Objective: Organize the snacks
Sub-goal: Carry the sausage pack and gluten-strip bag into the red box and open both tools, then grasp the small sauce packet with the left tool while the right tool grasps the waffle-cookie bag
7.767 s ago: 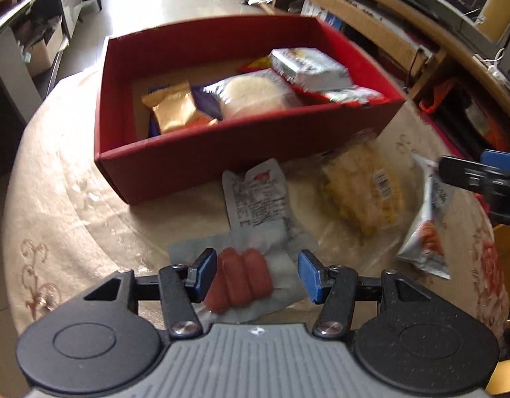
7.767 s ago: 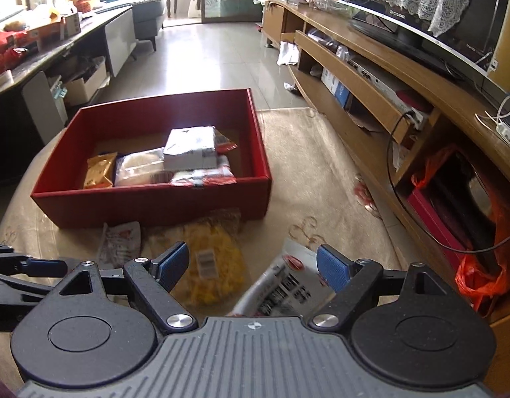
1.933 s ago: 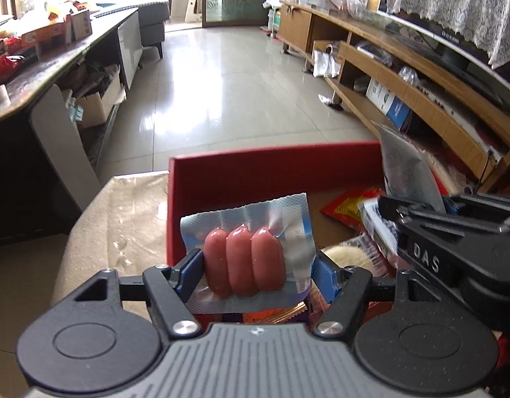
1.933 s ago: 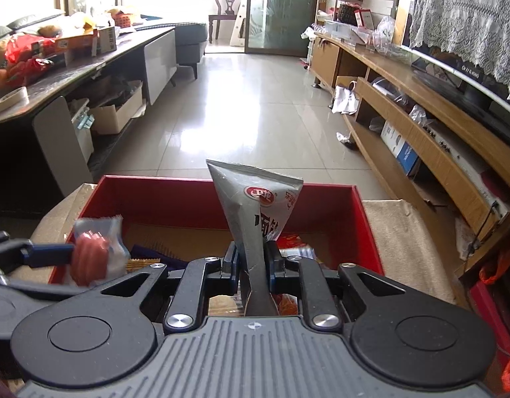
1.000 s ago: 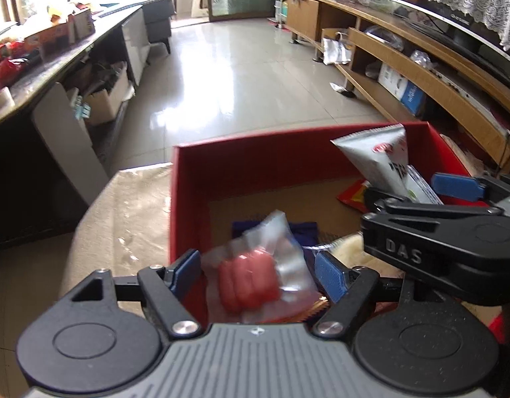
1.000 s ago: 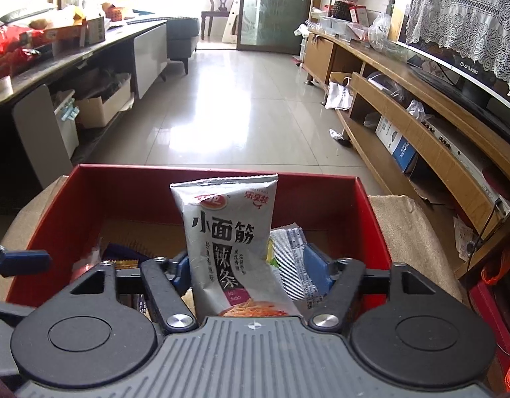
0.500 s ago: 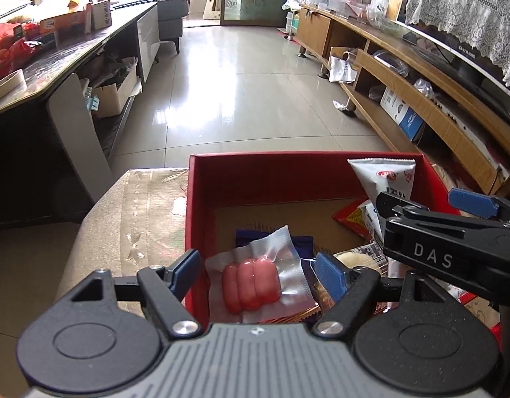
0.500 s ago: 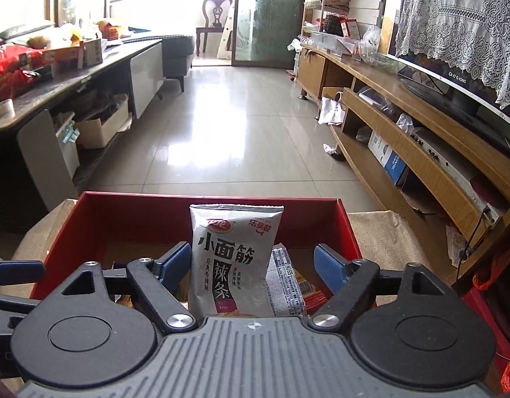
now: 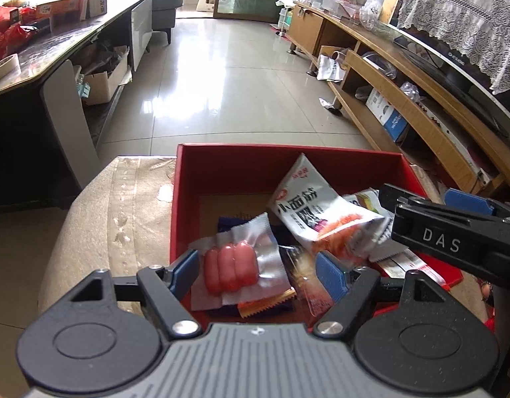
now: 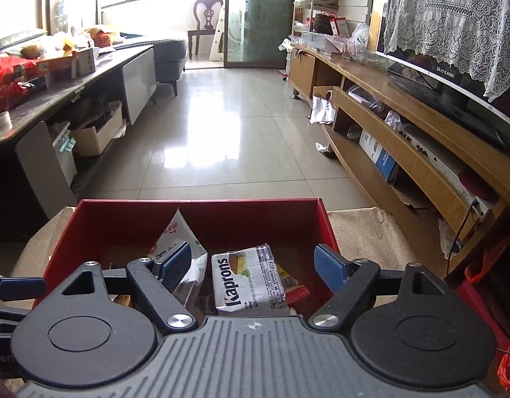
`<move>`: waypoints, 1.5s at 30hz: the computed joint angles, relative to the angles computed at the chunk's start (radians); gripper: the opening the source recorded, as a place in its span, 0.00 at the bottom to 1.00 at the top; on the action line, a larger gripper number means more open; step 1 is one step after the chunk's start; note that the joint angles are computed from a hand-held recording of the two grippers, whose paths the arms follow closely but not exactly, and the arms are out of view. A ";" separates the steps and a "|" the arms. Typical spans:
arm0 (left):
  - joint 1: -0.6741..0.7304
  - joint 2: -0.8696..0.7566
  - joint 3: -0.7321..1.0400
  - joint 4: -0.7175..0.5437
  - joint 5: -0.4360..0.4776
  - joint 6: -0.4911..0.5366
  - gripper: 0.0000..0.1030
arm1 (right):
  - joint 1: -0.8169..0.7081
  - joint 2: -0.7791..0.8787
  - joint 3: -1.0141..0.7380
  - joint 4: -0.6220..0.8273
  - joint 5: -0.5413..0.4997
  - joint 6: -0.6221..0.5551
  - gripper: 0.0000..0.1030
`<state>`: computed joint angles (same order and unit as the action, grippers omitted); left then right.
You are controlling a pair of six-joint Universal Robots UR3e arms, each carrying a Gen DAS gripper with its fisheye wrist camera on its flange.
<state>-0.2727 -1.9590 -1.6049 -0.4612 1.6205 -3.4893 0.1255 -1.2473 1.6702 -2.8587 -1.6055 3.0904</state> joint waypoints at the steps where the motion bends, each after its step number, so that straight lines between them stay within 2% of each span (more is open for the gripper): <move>1: -0.002 0.009 -0.009 0.001 -0.003 0.001 0.71 | -0.001 -0.011 0.007 0.003 -0.001 -0.002 0.83; 12: -0.034 0.127 -0.139 -0.004 -0.064 -0.006 0.71 | -0.048 -0.204 0.174 0.048 -0.031 -0.061 0.83; 17: -0.054 0.158 -0.201 -0.011 -0.126 -0.035 0.71 | -0.101 -0.302 0.282 0.092 -0.014 -0.075 0.84; 20: -0.093 0.122 -0.188 -0.022 -0.122 -0.038 0.71 | -0.113 -0.338 0.335 0.102 -0.030 -0.095 0.84; 26: -0.148 -0.009 -0.099 -0.045 -0.101 -0.066 0.70 | -0.180 -0.405 0.410 0.130 0.010 -0.150 0.84; 29: -0.177 -0.080 -0.040 -0.060 -0.047 -0.085 0.69 | -0.220 -0.423 0.426 0.155 0.047 -0.168 0.84; 33: -0.204 -0.115 -0.008 -0.041 0.020 -0.098 0.65 | -0.252 -0.439 0.450 0.177 0.085 -0.196 0.84; 36: -0.222 -0.105 -0.012 -0.059 0.078 -0.080 0.42 | -0.249 -0.430 0.446 0.190 0.088 -0.202 0.84; 42: -0.194 -0.001 -0.136 -0.052 0.025 -0.054 0.40 | -0.253 -0.410 0.417 0.244 0.135 -0.196 0.87; 45: -0.172 0.094 -0.251 -0.033 -0.003 -0.050 0.39 | -0.243 -0.387 0.399 0.273 0.154 -0.188 0.87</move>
